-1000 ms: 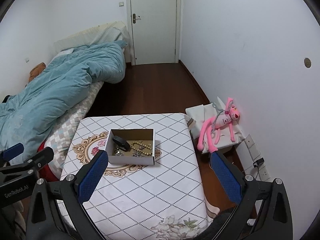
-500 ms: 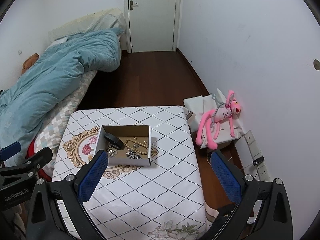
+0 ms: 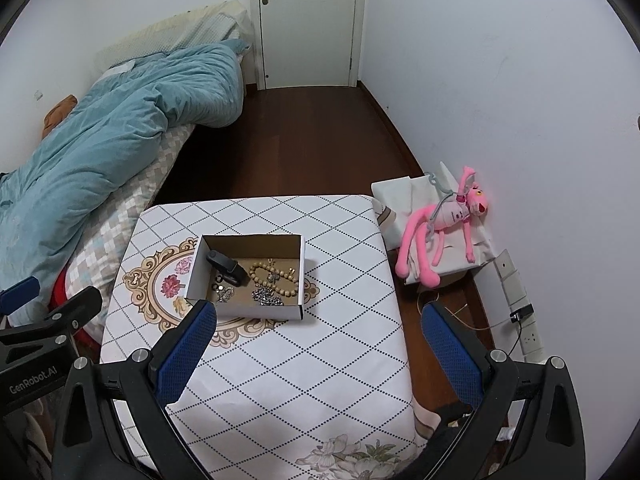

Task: Organize jewelry

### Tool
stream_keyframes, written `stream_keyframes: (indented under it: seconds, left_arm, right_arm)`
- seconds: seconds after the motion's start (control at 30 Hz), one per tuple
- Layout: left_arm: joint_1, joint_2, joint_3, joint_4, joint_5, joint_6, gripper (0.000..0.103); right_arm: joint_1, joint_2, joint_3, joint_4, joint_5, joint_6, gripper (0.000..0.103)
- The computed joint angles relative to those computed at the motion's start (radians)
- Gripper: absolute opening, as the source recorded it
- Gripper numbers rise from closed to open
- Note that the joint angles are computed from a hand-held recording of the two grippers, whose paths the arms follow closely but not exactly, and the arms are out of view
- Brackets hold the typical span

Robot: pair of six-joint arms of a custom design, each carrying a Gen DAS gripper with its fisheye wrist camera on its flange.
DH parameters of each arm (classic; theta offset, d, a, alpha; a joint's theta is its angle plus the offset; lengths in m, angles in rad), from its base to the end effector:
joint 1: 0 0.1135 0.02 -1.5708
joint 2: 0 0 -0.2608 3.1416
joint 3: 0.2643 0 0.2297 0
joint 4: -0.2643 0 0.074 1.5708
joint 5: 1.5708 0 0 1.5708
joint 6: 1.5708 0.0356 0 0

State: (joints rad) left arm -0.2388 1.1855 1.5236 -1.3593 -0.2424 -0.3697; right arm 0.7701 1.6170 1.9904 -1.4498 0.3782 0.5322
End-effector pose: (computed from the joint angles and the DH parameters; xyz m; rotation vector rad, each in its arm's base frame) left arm 0.1652 -0.0314 0.3928 -0.2538 2.5353 0.0808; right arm 0.2011 0.1767 0.4165 -0.1786 2.5225 0.0018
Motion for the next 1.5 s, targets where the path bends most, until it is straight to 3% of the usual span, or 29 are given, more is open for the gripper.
stream_keyframes:
  seconds: [1.5]
  left_arm:
    - [-0.049,-0.006,0.007,-0.025,-0.029,-0.033,0.103]
  right_arm:
    - [0.010,-0.010,-0.008,-0.006,-0.008,-0.007,0.103]
